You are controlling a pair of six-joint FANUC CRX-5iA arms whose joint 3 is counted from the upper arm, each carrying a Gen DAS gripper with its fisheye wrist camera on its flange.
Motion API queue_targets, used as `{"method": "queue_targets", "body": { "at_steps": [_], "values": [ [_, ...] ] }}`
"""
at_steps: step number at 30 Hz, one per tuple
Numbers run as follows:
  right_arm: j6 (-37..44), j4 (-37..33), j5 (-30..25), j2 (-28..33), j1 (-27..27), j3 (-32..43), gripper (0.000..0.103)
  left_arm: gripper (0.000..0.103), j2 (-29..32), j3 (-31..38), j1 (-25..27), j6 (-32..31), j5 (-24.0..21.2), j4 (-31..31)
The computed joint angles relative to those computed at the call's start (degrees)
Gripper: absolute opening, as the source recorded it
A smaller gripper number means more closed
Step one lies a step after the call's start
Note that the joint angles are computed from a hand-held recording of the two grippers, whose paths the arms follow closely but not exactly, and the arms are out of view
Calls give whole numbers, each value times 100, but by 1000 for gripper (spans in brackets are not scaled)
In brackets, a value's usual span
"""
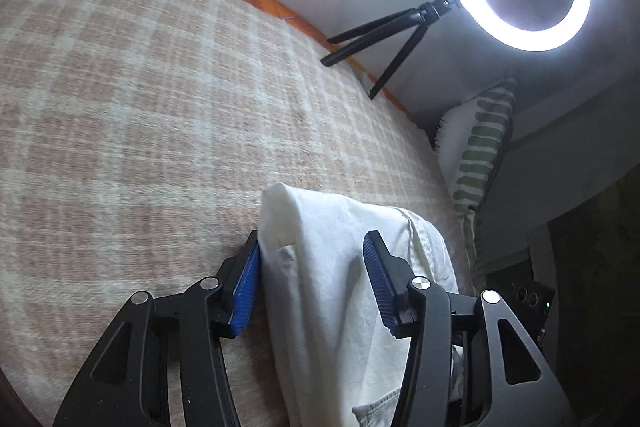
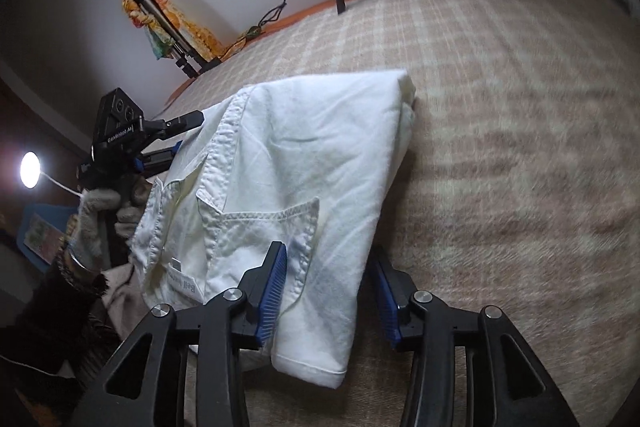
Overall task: Fold small clothes
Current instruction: 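Lift the folded shirt with both tools and carry it toward the pillow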
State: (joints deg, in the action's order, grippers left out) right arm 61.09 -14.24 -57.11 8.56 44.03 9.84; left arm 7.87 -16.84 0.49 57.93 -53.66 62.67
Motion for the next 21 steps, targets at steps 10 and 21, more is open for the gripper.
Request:
{"method": "queue_targets", "body": {
  "at_steps": [10,21],
  "values": [
    [93,-491,342,-16,-43,-40,15,10,-138,79,-301,-75,552,-382],
    [-714,1745,319,-286,489,-193,8,9,349,1174,-771,-162,625,-645]
  ]
}}
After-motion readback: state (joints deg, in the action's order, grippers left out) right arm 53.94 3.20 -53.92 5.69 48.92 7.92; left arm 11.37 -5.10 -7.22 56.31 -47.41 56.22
